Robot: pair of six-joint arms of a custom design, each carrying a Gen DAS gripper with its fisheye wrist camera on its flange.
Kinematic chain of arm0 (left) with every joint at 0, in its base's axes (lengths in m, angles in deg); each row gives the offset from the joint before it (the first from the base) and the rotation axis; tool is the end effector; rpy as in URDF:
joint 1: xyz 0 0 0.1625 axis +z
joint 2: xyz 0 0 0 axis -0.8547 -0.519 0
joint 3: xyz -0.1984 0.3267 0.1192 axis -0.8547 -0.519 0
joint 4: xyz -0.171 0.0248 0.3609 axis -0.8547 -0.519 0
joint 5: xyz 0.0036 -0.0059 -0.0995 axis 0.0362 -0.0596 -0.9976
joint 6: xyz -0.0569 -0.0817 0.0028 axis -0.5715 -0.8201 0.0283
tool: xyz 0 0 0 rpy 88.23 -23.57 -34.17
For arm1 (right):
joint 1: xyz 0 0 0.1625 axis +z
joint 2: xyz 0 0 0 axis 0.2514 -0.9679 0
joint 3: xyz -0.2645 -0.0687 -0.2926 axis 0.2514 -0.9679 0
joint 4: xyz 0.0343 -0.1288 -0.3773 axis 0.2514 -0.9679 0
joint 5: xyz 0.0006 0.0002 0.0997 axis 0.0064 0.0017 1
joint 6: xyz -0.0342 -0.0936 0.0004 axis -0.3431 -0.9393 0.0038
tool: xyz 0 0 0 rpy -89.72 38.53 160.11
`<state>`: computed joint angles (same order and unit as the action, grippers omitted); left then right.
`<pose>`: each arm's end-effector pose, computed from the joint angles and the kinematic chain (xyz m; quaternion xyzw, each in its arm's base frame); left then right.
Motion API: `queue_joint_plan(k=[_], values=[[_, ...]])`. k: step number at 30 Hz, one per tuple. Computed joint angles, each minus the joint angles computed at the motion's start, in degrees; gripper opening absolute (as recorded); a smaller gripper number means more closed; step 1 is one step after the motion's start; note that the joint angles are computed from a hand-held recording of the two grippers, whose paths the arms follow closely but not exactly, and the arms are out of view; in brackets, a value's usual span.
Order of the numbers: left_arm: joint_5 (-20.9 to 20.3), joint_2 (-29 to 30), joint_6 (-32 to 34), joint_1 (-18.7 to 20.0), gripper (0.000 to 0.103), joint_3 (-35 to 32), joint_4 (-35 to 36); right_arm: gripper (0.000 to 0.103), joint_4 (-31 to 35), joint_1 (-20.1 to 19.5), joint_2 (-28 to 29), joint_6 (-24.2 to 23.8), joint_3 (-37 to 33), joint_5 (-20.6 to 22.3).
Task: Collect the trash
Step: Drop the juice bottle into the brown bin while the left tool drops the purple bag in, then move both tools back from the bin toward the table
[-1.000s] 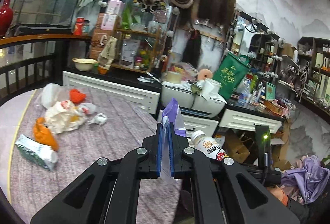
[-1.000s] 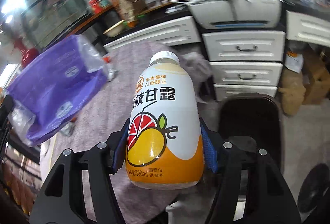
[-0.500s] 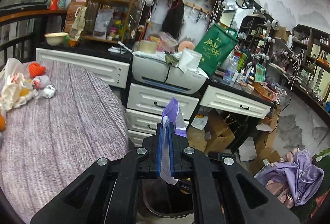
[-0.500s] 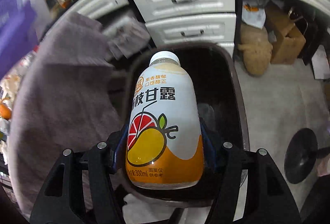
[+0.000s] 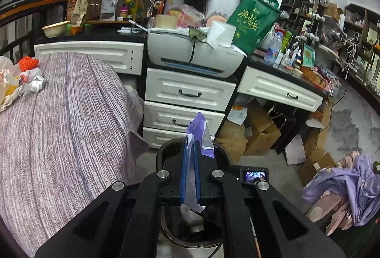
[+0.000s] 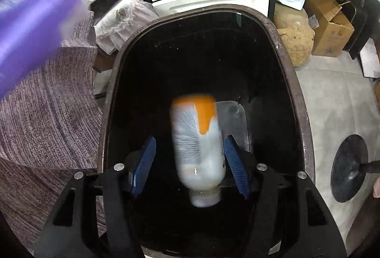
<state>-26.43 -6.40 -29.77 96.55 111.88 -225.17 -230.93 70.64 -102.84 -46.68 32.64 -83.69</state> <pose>-0.5177 -0.6510 0.0954 0.2608 0.8825 -0.3496 0.1757 0.0262 -0.7149 0.3427 -0.0417 -0.9346 0.2358 0.2629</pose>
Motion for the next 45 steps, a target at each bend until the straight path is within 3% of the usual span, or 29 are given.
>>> queue_joint_plan(k=[6, 10, 15, 19, 23, 29, 32, 34, 37, 45], values=[[-0.52, 1.52, -1.03, 0.49, 0.007, -1.44, 2.80, 0.061, -6.58, 1.00, -3.39, -1.55, 4.82, -2.59], [-2.35, 3.00, -2.11, 1.16, 0.007, -4.09, 6.45, 0.061, -15.23, 2.21, -7.43, -4.45, 10.90, -5.33], [-7.25, 5.92, -2.87, 2.36, 0.007, -9.68, 13.48, 0.066, -24.66, 2.62, -13.74, -5.78, 19.27, -4.78], [-7.93, 8.52, -3.11, 2.61, 0.007, -13.71, 19.31, 0.069, -32.43, 3.00, -16.93, -7.37, 23.59, -5.98], [-9.10, 9.56, -3.44, 2.82, 0.007, -15.33, 23.57, 0.070, -36.09, 2.71, -18.18, -8.07, 25.08, -6.33], [-10.66, 11.43, -5.85, 3.46, 0.008, -19.32, 31.57, 0.071, -36.29, 2.47, -19.46, -7.13, 25.99, -5.75], [-12.10, 11.59, -7.49, 3.73, 0.022, -19.92, 33.94, 0.071, -36.38, 2.40, -19.73, -6.58, 26.21, -5.90], [-11.78, 10.31, -7.72, 3.56, 0.067, -17.43, 32.20, 0.071, -36.67, 2.27, -19.99, -6.40, 26.39, -5.89], [-10.67, 7.50, -6.31, 2.78, 0.079, -11.47, 25.59, 0.075, -37.85, 2.18, -20.23, -6.55, 26.83, -6.29], [-6.13, 2.65, -1.89, 0.38, 0.092, -3.85, 18.32, 0.079, -38.29, 1.90, -20.88, -6.17, 27.07, -6.61]])
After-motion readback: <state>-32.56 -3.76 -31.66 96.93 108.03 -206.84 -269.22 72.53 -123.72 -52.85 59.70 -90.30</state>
